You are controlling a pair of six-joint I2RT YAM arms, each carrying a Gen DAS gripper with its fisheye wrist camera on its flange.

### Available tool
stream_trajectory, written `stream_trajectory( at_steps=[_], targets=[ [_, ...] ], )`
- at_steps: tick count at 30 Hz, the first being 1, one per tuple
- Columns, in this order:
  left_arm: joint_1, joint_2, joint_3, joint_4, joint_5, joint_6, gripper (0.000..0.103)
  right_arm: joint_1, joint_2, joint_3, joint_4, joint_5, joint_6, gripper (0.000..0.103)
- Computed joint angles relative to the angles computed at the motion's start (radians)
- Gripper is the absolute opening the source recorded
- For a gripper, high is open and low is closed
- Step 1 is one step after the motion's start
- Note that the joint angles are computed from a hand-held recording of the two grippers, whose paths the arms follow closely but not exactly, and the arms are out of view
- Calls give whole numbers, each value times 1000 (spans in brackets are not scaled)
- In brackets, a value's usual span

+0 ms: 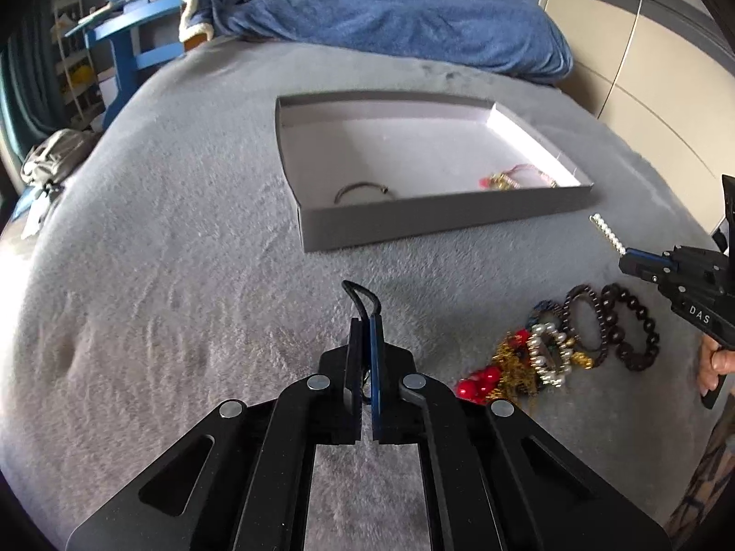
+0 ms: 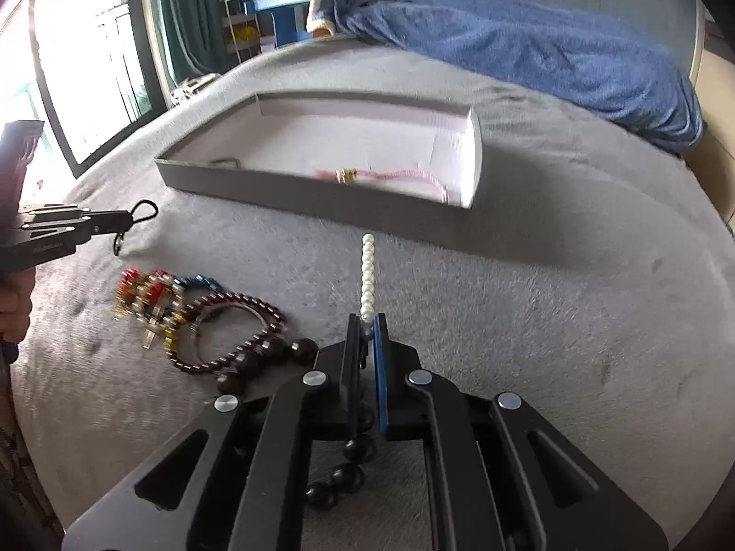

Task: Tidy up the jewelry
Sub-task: 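Grasp black hair tie with left tool while right tool grasps pearl hairpin, then release hair tie into tray with left tool while right tool releases hairpin there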

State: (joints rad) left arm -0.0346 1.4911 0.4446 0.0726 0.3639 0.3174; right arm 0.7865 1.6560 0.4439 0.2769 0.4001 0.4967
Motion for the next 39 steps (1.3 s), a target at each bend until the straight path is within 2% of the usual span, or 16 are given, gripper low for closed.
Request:
stream_trajectory(
  at_steps=[4,10,21,30,39],
  targets=[
    [-4,-88,-18,-26,20,8,3,35,-90,-11,-35,37,8,5],
    [-38,-154,0,-62,22,-10,3,13,-168,-19,-31,20,24,5],
    [-97,-180,118,-153,24,-56,3,-39,-142,89,-58,-14,9,6],
    [-143,-68,250,-152,-9,-95,3,-100,-94,213,-87,-56,-58,6],
    [-172,59,333,-104,-33,-113,3,-150,31,326,-71,-104,-87,6]
  ],
)
